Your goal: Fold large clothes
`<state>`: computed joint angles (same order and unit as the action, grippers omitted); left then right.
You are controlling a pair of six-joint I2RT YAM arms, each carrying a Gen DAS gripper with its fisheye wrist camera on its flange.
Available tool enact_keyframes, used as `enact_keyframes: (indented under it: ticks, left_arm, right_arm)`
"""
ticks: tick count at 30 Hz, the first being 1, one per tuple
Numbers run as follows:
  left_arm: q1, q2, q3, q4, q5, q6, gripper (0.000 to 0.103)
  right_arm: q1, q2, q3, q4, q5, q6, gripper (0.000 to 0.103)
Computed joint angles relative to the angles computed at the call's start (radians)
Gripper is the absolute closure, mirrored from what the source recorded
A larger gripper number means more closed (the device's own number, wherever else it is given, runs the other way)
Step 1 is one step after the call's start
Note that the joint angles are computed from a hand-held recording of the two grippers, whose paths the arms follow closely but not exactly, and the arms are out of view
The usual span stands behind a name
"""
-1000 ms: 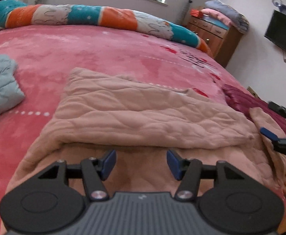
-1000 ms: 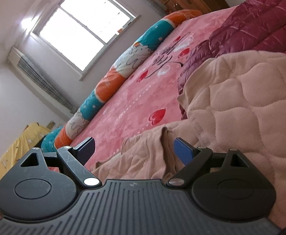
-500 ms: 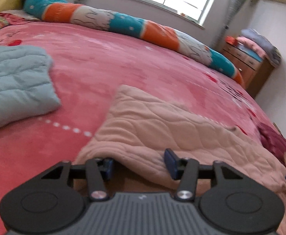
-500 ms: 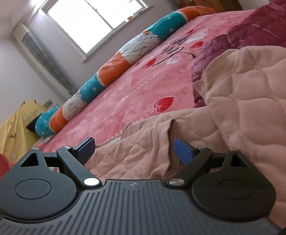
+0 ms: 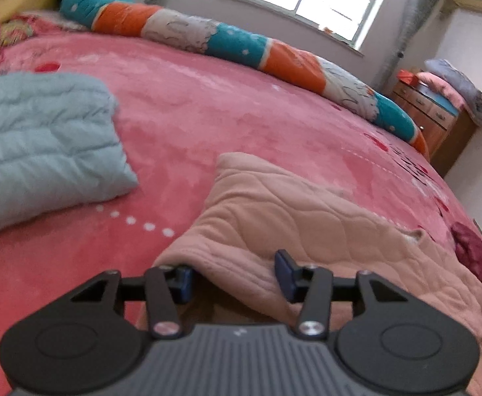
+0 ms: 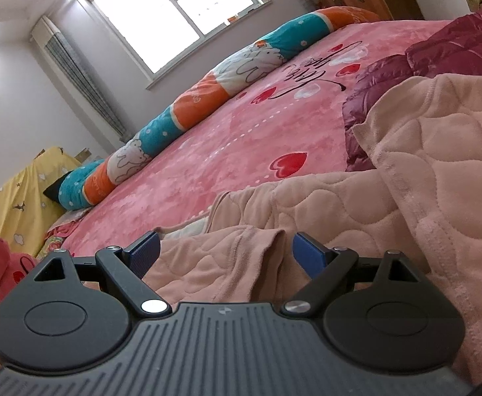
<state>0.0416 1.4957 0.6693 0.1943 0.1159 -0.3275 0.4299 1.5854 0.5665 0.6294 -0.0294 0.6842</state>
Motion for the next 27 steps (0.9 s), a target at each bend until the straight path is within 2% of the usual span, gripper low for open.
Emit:
enact_keyframes:
  ticks: [2,5,8,10,14,15,17,18,20,22,27]
  left_arm:
    - [-0.030,-0.064,-0.010,-0.046,-0.046,0.014,0.045]
    - [-0.132,-0.217,-0.043,-0.147,-0.179,0.071,0.038]
    - [-0.250,-0.357,-0.089,-0.164,-0.279,0.132,0.035]
    - [-0.328,-0.375,-0.089,-0.134,-0.333,0.184,0.035]
    - [-0.377,-0.208,-0.014,-0.034,-0.329,0.232,0.035]
    - [-0.375,-0.143,0.021,-0.018,-0.326,0.231,0.038]
    - [-0.367,-0.016,0.094,-0.007,-0.328,0.224,0.051]
    - [-0.367,0.039,0.122,0.000,-0.348,0.221,0.052]
    - [-0.369,0.124,0.164,0.011,-0.385,0.224,0.052]
    - [-0.373,0.193,0.195,0.017,-0.427,0.231,0.053]
    - [-0.351,0.267,0.220,0.030,-0.439,0.235,0.053]
  right_arm:
    - [0.006,0.001,0.005,-0.003,0.004,-0.006,0.000]
    - [0.014,-0.009,0.000,0.002,0.014,-0.028,0.000]
    - [0.021,-0.021,-0.010,0.014,0.024,-0.052,0.000]
    - [0.029,-0.025,-0.024,0.040,0.029,-0.063,0.000]
    - [0.044,-0.020,-0.024,0.059,0.024,-0.100,0.000]
    - [0.045,-0.016,-0.019,0.054,0.017,-0.107,0.000]
    - [0.044,0.002,0.002,0.035,-0.002,-0.124,0.000]
    - [0.043,0.015,0.020,0.012,-0.011,-0.134,0.002]
    - [0.039,0.042,0.057,-0.046,-0.021,-0.149,0.010]
    - [0.036,0.081,0.105,-0.116,-0.025,-0.165,0.023]
    - [0.018,0.151,0.179,-0.215,-0.034,-0.162,0.034]
